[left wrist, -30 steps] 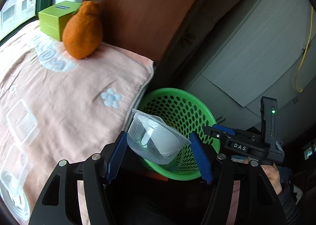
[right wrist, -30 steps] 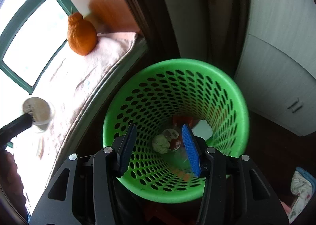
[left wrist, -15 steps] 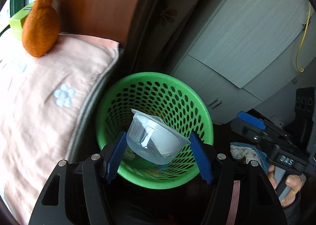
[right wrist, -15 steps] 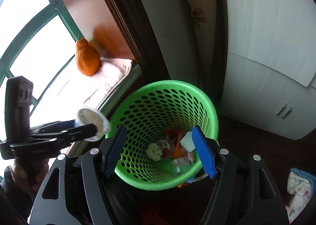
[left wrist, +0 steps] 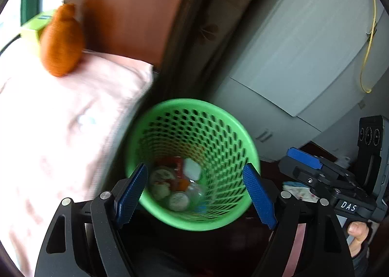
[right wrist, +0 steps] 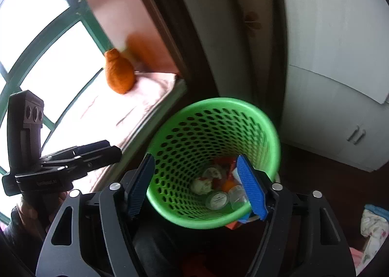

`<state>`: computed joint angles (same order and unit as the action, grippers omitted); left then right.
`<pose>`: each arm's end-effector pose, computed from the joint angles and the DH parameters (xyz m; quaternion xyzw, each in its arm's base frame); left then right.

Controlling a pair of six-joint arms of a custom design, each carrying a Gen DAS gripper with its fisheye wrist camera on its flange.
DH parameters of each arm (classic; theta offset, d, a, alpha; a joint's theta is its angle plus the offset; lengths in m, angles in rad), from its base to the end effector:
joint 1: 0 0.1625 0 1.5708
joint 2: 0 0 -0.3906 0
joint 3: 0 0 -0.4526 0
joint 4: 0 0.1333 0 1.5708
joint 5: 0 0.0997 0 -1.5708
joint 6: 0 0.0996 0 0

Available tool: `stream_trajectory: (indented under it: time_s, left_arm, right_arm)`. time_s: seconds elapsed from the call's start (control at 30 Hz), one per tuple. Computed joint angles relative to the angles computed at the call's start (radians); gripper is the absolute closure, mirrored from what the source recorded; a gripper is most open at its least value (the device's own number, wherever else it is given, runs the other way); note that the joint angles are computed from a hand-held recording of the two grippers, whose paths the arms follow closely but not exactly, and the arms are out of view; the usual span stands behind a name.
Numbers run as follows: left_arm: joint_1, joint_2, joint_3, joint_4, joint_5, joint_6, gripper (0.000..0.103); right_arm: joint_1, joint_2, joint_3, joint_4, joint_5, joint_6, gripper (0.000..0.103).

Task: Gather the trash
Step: 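Open the left tool over the green basket to release the clear container, then grasp the white round lid with left tool while right tool returns to table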

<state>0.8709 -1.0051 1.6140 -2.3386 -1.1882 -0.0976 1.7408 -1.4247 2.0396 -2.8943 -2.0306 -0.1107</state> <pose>-0.3164 -0.6404 0.1579 0.2759 0.9391 -0.1454 0.1444 0.1826 -0.5372 0.2850 0.0495 -0.9153 0.3440 0.2036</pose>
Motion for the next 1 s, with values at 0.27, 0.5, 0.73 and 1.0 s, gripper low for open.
stream_trajectory:
  time_s: [0.27, 0.5, 0.73, 1.0]
  left_arm:
    - [0.002, -0.161, 0.123, -0.049, 0.165, -0.029, 0.026]
    - [0.022, -0.303, 0.222, -0.059, 0.318, -0.049, 0.015]
    - [0.065, -0.421, 0.292, -0.036, 0.409, -0.071, 0.015]
    - [0.134, -0.492, 0.333, 0.013, 0.446, -0.089, 0.009]
  right_arm:
    - [0.04, 0.077, -0.049, 0.03, 0.034, -0.019, 0.028]
    - [0.079, 0.157, -0.111, 0.062, 0.061, -0.039, 0.024]
    - [0.117, 0.23, -0.168, 0.103, 0.075, -0.057, 0.024]
    - [0.147, 0.297, -0.223, 0.152, 0.087, -0.062, 0.023]
